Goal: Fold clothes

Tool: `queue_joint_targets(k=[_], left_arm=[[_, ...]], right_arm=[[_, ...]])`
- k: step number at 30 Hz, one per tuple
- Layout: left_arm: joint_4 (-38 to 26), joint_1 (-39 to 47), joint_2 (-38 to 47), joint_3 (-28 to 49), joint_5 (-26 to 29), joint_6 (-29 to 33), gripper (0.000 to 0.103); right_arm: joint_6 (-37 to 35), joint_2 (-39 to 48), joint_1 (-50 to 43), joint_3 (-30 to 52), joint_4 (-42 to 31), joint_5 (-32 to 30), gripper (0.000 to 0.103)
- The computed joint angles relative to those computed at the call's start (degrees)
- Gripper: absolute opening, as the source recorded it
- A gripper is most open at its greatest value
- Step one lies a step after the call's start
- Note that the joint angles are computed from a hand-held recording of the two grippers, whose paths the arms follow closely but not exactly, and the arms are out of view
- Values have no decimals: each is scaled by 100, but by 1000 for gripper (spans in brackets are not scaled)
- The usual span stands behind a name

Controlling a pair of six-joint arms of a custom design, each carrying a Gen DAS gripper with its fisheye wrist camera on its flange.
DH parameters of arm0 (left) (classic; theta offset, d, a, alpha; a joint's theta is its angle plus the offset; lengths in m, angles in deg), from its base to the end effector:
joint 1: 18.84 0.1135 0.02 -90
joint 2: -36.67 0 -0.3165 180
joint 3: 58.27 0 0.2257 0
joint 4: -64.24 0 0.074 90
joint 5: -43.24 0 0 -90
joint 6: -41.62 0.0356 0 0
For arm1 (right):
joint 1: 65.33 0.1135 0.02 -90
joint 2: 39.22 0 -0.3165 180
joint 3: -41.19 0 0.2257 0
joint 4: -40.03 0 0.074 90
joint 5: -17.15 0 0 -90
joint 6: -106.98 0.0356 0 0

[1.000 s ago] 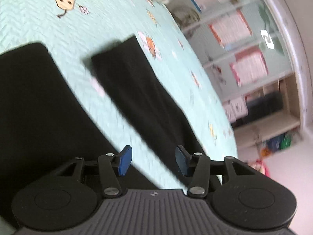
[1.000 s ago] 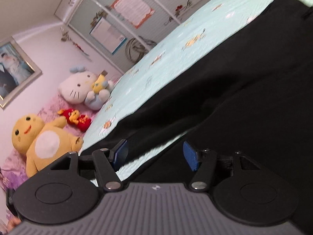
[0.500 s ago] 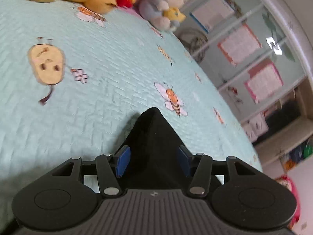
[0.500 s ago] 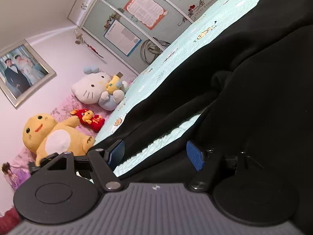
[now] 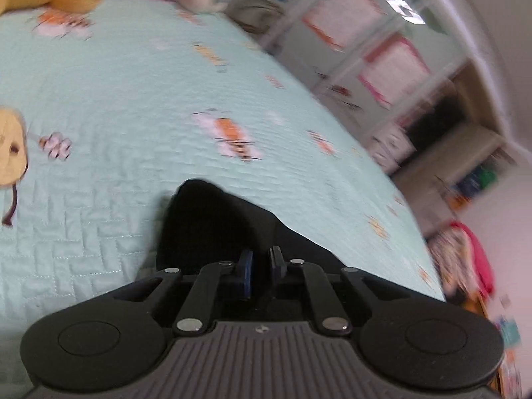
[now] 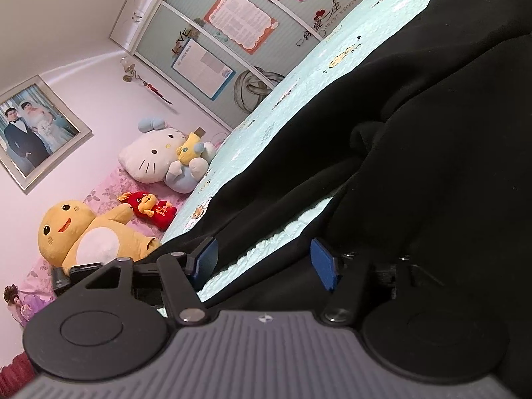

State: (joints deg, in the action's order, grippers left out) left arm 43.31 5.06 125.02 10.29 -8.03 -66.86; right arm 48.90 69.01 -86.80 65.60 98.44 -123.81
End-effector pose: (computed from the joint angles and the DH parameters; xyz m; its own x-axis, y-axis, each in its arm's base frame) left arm 0.2837 0.1013 0.2871 -0.6029 -0.5376 -0.5895 -0.0776 0.7749 -0.6273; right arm 0.2245 -0.0586 0.1484 -0.5622 0.5790 -0.5905 -0.1473 0.6324 0.7605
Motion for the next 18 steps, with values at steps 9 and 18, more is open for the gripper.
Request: queue_joint_targets(k=[9, 18], left_arm=[[-1712, 934, -11, 53, 10, 2145, 8], [-1619, 481, -255, -386, -1161, 2058, 22]], right_arm=[[96, 139, 5, -28, 226, -19, 61], [180, 220, -36, -49, 384, -97, 61]])
